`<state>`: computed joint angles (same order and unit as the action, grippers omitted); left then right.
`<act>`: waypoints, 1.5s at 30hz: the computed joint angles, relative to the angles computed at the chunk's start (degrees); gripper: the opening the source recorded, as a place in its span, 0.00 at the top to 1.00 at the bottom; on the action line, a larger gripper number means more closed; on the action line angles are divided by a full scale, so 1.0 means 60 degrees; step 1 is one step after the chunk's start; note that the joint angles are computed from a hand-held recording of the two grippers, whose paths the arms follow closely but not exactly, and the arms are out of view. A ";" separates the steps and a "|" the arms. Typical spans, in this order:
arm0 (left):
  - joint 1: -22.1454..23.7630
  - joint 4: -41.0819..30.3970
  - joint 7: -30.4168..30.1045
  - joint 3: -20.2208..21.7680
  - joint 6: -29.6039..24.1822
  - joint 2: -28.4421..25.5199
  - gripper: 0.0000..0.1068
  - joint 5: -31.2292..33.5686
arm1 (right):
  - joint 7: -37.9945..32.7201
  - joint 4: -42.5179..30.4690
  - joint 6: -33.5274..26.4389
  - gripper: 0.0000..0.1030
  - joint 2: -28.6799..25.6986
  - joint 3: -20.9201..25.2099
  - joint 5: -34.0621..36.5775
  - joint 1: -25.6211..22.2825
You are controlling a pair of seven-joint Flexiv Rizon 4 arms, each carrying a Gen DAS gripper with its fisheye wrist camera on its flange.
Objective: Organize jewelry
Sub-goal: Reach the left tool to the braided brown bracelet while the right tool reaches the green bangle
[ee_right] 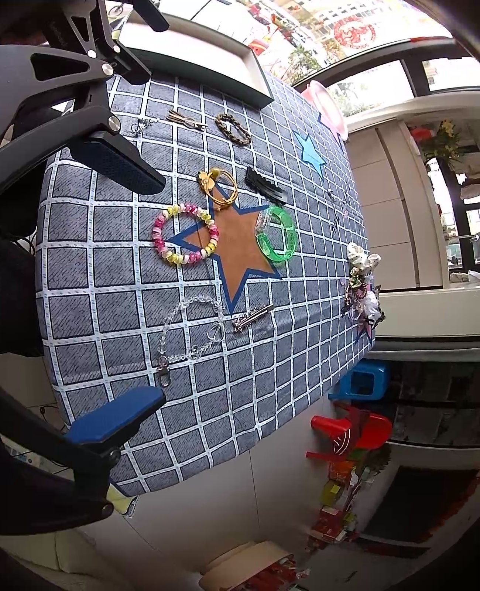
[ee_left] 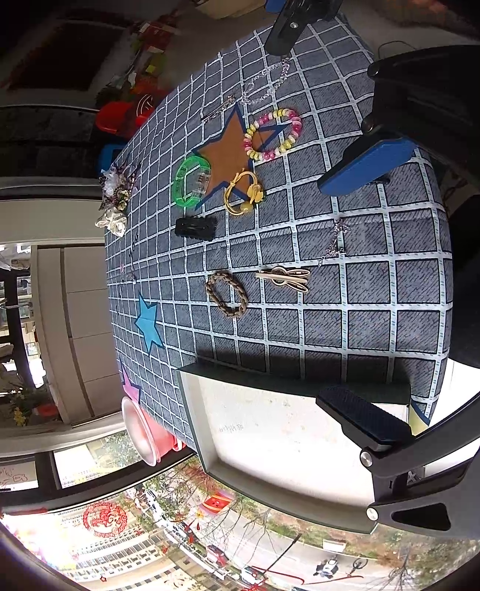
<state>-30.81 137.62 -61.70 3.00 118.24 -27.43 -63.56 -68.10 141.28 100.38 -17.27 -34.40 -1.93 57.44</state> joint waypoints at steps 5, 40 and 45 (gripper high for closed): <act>0.0727 -0.0449 -0.0228 0.0216 -0.0654 -0.0178 0.04 0.1298 | 0.0168 -0.0292 -0.0304 0.00 -0.0209 0.0358 -0.0223 -0.0727; 0.1780 -0.4035 -0.1469 0.1884 -0.4518 -0.2434 0.14 0.4320 | -0.0679 -0.7748 -0.4783 0.21 -0.4578 0.6558 -0.2443 -0.6402; 0.2668 -0.3803 -0.1443 0.0843 -0.4178 -0.2117 0.50 0.4926 | -0.0922 -0.7611 -0.4639 0.38 -0.4481 0.6722 -0.2408 -0.6452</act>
<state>-14.80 114.80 -70.36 8.06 93.17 -40.13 -34.01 -73.63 95.62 72.54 -44.15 5.94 -16.38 18.73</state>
